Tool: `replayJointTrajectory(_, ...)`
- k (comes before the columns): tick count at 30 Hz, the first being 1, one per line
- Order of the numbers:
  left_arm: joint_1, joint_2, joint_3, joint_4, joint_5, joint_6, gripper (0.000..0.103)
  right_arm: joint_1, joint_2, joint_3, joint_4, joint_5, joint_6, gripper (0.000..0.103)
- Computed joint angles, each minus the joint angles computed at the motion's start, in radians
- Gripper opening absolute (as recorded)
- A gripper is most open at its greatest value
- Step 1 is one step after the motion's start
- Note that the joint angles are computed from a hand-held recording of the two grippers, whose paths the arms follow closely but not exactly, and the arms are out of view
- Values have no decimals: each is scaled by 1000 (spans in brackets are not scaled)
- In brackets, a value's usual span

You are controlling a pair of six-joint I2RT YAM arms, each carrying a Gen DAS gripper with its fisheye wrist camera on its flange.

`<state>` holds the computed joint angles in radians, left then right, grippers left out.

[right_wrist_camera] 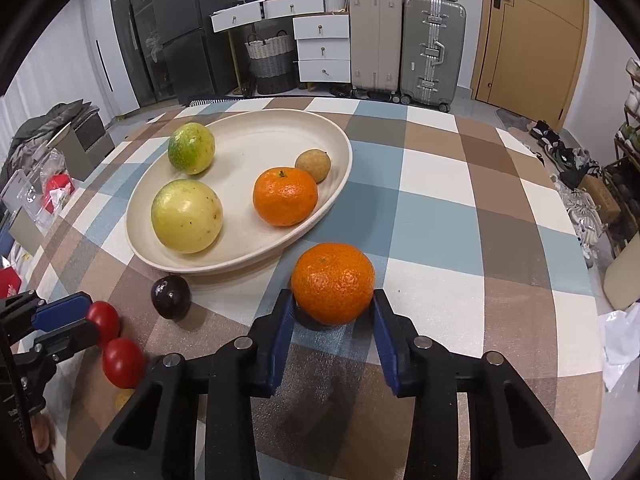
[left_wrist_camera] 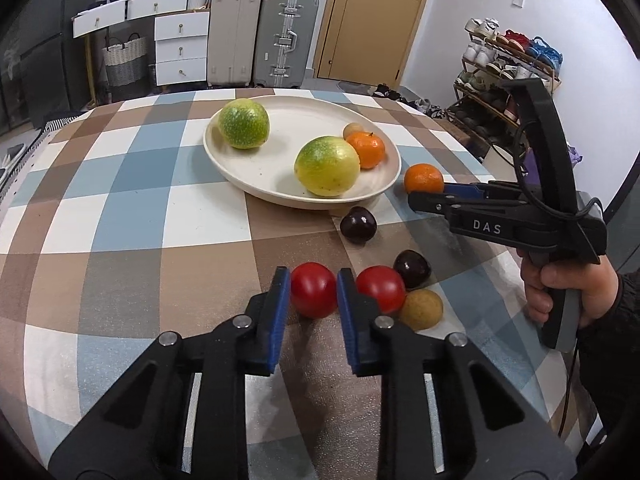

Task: Organize fruits
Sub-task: 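Grasp a red tomato with the left tool while the right tool grasps the other tangerine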

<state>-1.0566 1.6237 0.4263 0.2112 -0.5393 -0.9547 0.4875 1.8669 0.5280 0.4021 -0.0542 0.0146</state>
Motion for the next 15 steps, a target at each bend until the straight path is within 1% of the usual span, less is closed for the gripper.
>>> replayJointTrajectory(4, 6, -38, -28, -2, -8, -28, 21, -4, -12, -20, 12, -13, 14, 38)
replayJointTrajectory(10, 22, -94, -79, 26, -4, -54, 21, -1, -63, -63, 23, -18, 15, 36)
replayJointTrajectory(12, 34, -93, -87, 36, 9, -51, 21, 1, -72, -72, 29, -17, 18, 35)
replayJointTrajectory(15, 30, -90, -91, 40, 3, -59, 21, 5, -84, -90, 42, -20, 21, 32)
